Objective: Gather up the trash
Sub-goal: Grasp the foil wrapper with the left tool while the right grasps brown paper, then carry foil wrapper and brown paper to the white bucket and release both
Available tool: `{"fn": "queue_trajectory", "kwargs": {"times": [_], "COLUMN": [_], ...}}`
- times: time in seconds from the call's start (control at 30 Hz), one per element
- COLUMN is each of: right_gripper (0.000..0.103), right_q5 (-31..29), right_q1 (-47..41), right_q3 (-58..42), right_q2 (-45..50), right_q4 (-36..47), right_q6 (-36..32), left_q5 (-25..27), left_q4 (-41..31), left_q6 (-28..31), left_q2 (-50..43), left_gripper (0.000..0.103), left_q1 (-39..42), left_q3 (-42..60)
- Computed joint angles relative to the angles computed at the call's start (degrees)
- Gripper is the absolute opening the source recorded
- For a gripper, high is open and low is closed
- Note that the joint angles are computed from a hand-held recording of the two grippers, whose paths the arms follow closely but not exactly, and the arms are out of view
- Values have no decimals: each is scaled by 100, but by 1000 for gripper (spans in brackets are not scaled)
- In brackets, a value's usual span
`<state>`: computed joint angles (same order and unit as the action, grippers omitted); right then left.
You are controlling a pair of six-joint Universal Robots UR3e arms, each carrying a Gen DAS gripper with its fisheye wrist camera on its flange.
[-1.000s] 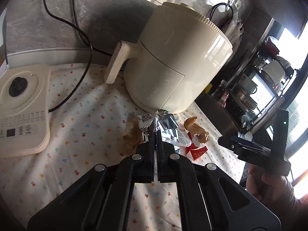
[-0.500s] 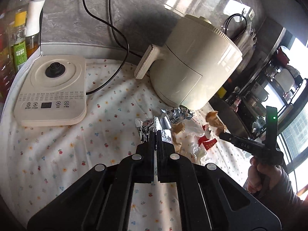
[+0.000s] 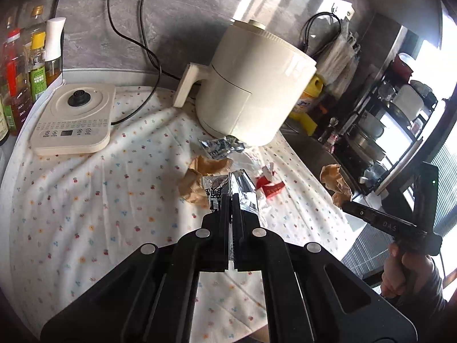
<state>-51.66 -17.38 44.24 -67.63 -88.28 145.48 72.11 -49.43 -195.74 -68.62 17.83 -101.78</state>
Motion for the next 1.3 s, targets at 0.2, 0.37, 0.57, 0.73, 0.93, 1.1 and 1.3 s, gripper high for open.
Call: {"fn": "queue_trajectory", "kwargs": {"times": [0.2, 0.37, 0.57, 0.73, 0.93, 1.1, 1.3], "right_gripper": [11, 11, 11, 12, 12, 13, 41], "right_q5": [243, 263, 122, -114, -577, -987, -1389], "right_q1": [-957, -1772, -2668, -3295, -3774, -3907, -3937], "right_q3": [787, 1232, 1569, 1955, 2580, 3298, 4165], "right_q2": [-696, -1058, -1250, -1317, -1289, -1236, -942], "right_q4": [666, 1103, 1567, 1686, 1454, 999, 173], "right_q6": [-929, -1622, -2354, -2854, -3226, -3370, -3239], "left_q5": [750, 1253, 1584, 1768, 1796, 1846, 1826], "left_q4": [289, 492, 697, 799, 832, 639, 248], "left_q6": [-649, -1062, -1472, -1748, -1980, -2042, -1980], "left_q2": [-470, -1117, -1954, -2718, -3499, -3927, -4145], "left_gripper": [3, 3, 3, 3, 3, 3, 3], "left_q1": [-1322, -2414, -3388, -4111, -4721, -5038, -5256], "left_q3": [302, 726, 1253, 1783, 2271, 2623, 2787]}}
